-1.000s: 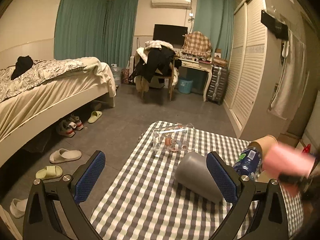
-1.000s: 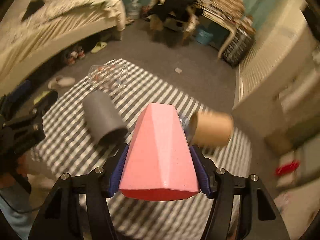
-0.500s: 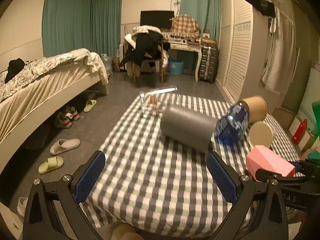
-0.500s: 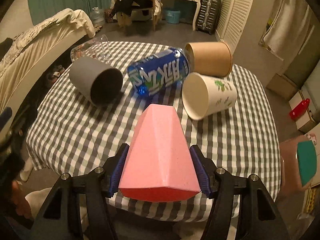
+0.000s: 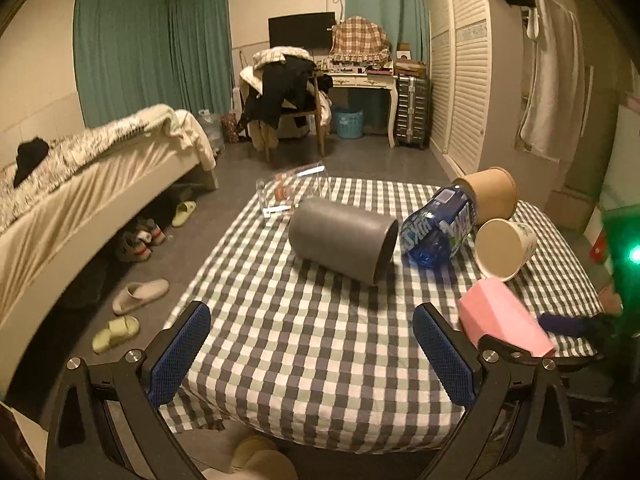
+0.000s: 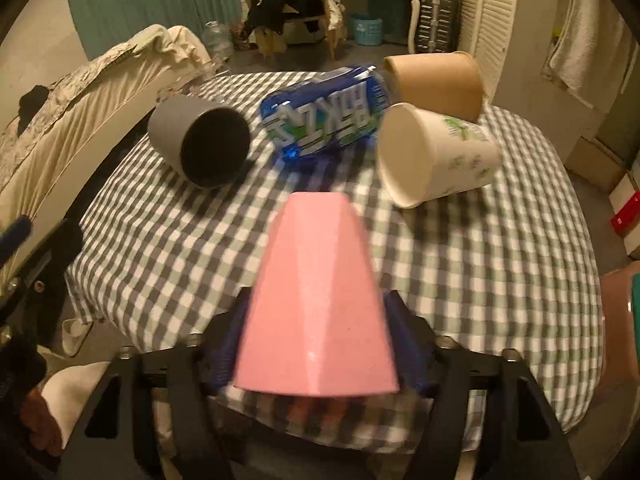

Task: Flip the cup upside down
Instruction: 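Lift the pink cup with the right tool and carry it toward the left tool, then close the left tool on the pink cup while the right tool releases it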

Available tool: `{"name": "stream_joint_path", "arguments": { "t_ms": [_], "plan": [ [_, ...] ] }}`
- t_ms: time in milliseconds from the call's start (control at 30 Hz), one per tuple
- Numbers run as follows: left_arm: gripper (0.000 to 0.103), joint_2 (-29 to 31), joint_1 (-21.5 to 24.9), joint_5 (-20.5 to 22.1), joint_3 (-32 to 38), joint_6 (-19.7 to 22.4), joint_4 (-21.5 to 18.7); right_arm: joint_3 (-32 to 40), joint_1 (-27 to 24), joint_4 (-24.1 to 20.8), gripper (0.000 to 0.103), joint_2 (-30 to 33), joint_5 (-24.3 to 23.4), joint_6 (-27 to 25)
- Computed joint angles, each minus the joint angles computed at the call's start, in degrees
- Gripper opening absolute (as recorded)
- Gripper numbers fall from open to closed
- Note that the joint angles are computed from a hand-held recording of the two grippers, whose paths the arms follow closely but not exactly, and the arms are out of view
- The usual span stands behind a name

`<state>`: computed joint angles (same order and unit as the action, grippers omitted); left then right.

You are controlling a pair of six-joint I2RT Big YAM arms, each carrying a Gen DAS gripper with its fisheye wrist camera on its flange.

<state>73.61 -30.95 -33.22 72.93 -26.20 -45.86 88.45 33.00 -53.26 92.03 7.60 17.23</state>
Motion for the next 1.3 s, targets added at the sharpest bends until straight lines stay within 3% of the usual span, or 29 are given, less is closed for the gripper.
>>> {"name": "stream_joint_path", "arguments": {
  "t_ms": [167, 333, 400, 600, 767, 1000, 1167, 1300],
  "plan": [
    [0.103, 2.0, -1.2, -0.4, 5.0, -1.2, -3.6, -1.6, -4.6, 2.8, 0.096, -6.0, -4.6, -4.0],
    [0.103, 6.6, -3.0, 1.6, 12.5, 1.1, -7.6, -0.1, -7.3, -0.1, 0.103, -8.4, 4.2, -12.5],
    [0.103, 9.5, -3.8, 3.0, 15.9, 1.4, -10.0, -1.8, -8.1, 1.3, 0.103, -9.4, 7.1, -13.4],
    [0.103, 16.8, -3.9, 9.2, 22.4, -1.1, -15.3, -7.1, -14.8, 5.8, 0.103, -10.0, -6.6, -9.9],
    [0.103, 21.4, -2.6, 14.5, 26.4, -4.4, -17.7, -7.4, -17.9, 7.5, 0.103, -8.7, -11.3, -6.3],
    [0.101, 25.9, -1.5, 16.2, 30.9, -1.1, -20.6, -7.2, -19.1, 9.1, 0.103, -8.1, -11.4, -1.9],
    [0.077, 28.5, -1.2, 18.8, 33.1, 1.1, -22.3, -6.7, -19.1, 9.2, 0.103, -7.5, -11.7, -0.4],
    [0.066, 29.7, -0.7, 21.4, 33.8, 1.7, -23.2, -5.9, -18.4, 8.9, 0.103, -6.5, -11.4, -0.2]
  ]
}}
